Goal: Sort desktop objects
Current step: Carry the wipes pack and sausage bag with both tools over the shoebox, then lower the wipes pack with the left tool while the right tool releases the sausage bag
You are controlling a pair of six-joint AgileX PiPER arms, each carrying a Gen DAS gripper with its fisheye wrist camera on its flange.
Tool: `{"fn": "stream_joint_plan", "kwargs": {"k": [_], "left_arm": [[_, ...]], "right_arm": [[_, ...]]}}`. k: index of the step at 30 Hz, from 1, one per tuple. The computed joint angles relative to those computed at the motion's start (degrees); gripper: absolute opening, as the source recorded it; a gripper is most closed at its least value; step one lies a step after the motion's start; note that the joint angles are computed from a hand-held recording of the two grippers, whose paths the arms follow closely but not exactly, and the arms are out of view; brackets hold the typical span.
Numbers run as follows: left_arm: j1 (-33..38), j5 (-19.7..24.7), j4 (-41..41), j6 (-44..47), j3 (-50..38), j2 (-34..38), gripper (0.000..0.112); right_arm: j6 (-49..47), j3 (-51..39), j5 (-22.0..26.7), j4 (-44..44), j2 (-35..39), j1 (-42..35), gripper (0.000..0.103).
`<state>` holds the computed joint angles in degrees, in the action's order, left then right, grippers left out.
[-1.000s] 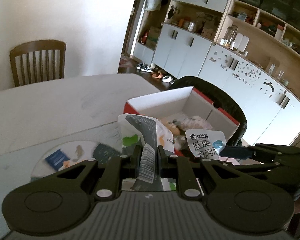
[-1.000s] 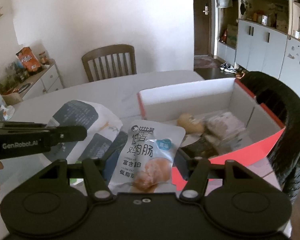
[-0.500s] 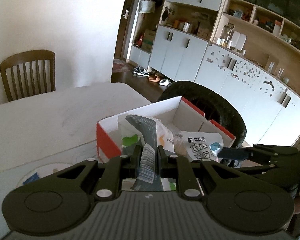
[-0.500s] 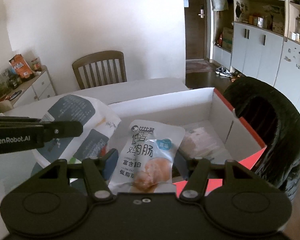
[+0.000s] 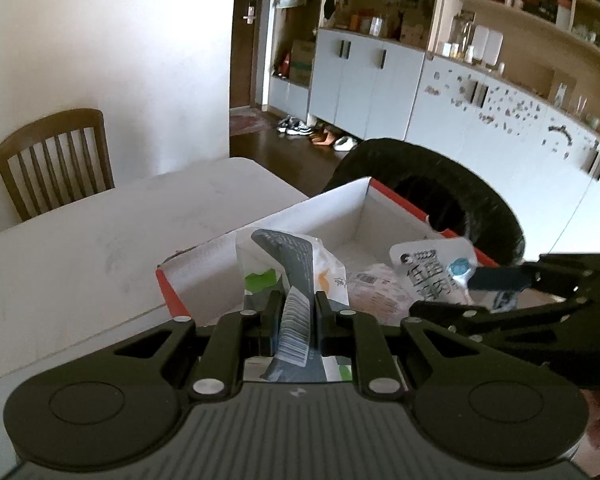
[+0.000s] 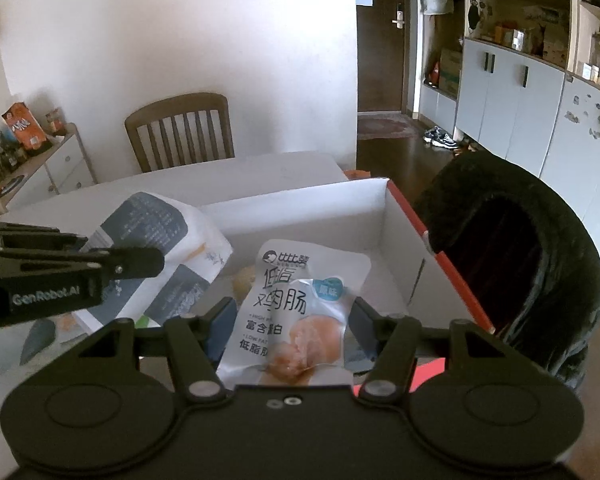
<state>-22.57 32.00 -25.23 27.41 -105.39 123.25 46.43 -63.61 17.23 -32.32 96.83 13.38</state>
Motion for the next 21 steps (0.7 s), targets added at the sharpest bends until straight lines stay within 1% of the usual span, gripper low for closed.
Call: {"fn": "stream_joint_plan", "kwargs": {"k": [5, 7, 11, 13, 15, 17, 21], "left_arm": [[-2.5, -1.1, 10.3, -7.0, -3.8, 3.2, 0.015], [-3.3, -0.8, 14.8, -10.7, -5.8, 4.7, 0.015], [-4.9, 1.5, 23.6, -18.4, -11.0, 8.4, 0.015], [-5.4, 2.7, 26.2, -20.3, -12.9, 9.8, 0.015], [-5.9, 4.4, 27.8, -21.4, -15.1, 11.3, 0.015], [-6.3, 5.3, 29.9, -22.5, -16.0, 12.3, 0.015], [-6.8, 7.1, 31.5, -23.7, -17.0, 13.7, 0.015]], "right_arm": [[-6.4, -1.5, -0.9, 4.4, 2.1, -2.0, 0.061], [-12.4, -2.4, -1.3, 9.1, 3.0, -3.1, 0.061], [-19.7, -4.0, -1.1, 14.1, 4.9, -3.4, 0.061], [-25.6, -4.9, -0.5, 18.7, 5.9, -3.7, 0.061], [-33.6, -5.9, 0.0, 24.8, 6.8, -4.3, 0.061], [-34.9, -6.3, 0.2, 24.6, 7.5, -4.2, 0.061], [-40.4, -6.6, 0.0, 28.3, 8.5, -4.6, 0.061]]}}
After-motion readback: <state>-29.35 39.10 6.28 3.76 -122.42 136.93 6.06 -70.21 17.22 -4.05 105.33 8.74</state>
